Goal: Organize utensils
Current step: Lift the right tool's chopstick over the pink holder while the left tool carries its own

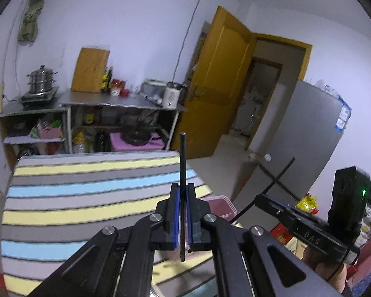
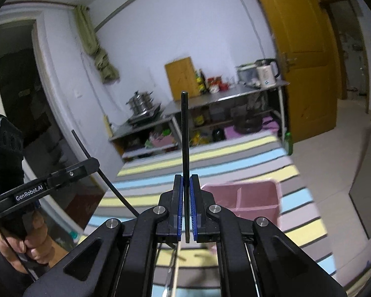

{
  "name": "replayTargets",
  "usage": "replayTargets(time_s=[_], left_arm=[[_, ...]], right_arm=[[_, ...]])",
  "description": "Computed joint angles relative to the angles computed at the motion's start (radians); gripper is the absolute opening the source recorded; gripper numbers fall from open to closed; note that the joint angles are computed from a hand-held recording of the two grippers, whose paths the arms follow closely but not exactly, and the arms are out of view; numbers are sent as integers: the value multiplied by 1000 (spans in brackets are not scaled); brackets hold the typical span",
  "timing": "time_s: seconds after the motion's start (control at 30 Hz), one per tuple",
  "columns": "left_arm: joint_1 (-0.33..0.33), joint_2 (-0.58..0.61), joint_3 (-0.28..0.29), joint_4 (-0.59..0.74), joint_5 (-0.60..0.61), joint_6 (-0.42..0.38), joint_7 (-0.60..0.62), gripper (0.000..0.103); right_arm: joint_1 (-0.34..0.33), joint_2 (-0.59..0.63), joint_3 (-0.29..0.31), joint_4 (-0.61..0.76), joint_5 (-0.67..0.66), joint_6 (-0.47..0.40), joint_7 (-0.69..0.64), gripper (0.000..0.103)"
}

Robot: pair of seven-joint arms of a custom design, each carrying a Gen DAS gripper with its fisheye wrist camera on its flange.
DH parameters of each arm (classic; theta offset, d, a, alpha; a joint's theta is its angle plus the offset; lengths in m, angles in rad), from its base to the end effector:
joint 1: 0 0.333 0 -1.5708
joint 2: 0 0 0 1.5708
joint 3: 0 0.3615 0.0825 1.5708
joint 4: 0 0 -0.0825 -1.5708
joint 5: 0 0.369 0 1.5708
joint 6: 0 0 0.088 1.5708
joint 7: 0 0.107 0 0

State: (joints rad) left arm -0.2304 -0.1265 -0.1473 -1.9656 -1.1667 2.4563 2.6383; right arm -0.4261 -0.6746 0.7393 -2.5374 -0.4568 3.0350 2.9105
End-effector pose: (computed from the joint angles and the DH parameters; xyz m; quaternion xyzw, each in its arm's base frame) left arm 0.5076 -0.2065 0.6464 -0.3484 0.7791 -0.5198 0.0380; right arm 0.3542 0.2231 0.5790 -0.4449 0.7216 -0.3196 0.4233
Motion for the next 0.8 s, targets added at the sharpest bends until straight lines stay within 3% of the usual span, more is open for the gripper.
replayTargets(time_s=[0.1, 0.3, 0.63, 0.8], left_arm=[[-16, 32, -20, 44, -12, 16, -13, 5], [-31, 123, -66, 95, 17, 70, -43, 5], [-9, 256, -127, 109, 120, 117, -87, 5], [10, 269, -146, 96, 96, 122, -61, 5]], right_arm=[[-1, -24, -31, -12, 1, -2, -4, 6], [-44, -4, -31, -34, 10, 35, -4, 6], [-147, 136, 66, -84, 39, 127, -10, 6], [-165, 155, 86, -98, 76, 142, -35, 7]])
